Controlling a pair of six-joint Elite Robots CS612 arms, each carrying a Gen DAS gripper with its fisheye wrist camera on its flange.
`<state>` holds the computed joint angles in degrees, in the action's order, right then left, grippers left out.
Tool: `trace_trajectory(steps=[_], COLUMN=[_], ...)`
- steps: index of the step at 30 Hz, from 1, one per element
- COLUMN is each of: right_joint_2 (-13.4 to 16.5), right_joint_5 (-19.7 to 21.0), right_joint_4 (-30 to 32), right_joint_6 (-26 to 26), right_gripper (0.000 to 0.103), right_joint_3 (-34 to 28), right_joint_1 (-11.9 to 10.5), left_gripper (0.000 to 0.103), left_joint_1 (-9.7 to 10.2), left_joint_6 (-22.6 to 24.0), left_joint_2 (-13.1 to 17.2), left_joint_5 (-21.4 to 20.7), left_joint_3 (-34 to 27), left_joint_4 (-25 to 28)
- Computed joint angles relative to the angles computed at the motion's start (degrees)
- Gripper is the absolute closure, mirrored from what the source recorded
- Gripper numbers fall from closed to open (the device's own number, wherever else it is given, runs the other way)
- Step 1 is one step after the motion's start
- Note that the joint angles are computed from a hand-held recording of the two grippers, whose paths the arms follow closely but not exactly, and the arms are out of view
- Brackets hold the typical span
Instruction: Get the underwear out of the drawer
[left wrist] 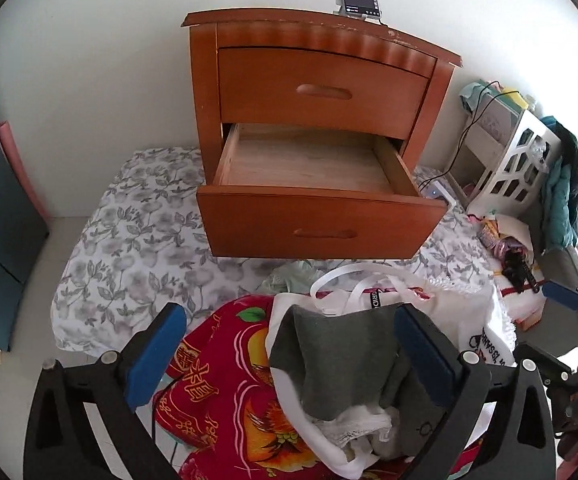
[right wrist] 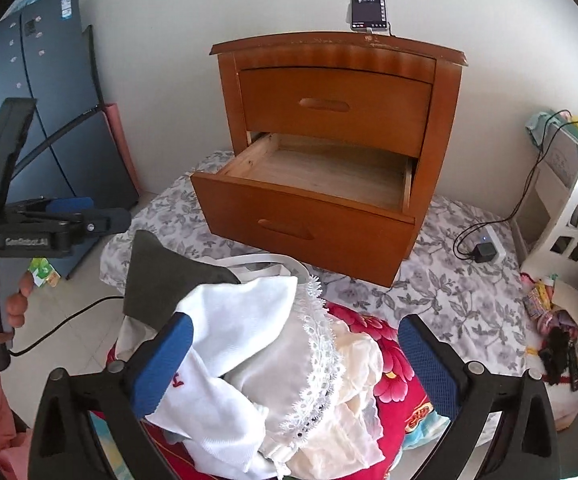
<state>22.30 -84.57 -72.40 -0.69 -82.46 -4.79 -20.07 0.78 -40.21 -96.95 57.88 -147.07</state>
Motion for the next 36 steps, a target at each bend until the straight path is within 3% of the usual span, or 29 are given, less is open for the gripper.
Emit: trace_trajectory(steps=[4,9,14,18,26,31,36], right_joint_2=[0.4,0.2,0.2,0.4,0.4,0.6,0.5], right_joint_5=[0.1,-1.5,-2.3,-2.5,-2.8,0.9,-0.3], right_joint_4=[-0.2,0.2,0.0,-0.5,-1.9,-2.4,-2.7], right_joint_6=[0.6,2.5,3.0,3.3,4.2,5.2,5.1], right_gripper=[0.0,0.0,0.0,0.0,0.0,0.0,0.0], right_joint_3=[-0.6,-0.2,0.0,-0.3,-0.4,-0.7,-0.5], right_joint_1=[-0.3,-0.4,-0.3,-0.3,-0.3,-0.8,-0.5], left_gripper=[0.0,0.0,0.0,0.0,0.0,0.0,0.0], left_joint_1=[0.15,-0.69,-0.5,-0.9,-0.97,-1.03,-1.08], left_joint_6=[-1.7,-0.8,-1.3,-1.0,-0.7,0.3,0.3], left_joint_2=[-0.2,-0.5,-0.3,-0.7,-0.8,-0.9,-0.9], left_joint_5=[-0.5,4.7,3.3,6.0,5.9,5.4,5.6], left_joint_3=[0.2,0.5,0.1,0.7,0.9,0.8,0.9], left_joint_4=[0.4,0.8,2.0,1.6,1.7,2.4,2.4])
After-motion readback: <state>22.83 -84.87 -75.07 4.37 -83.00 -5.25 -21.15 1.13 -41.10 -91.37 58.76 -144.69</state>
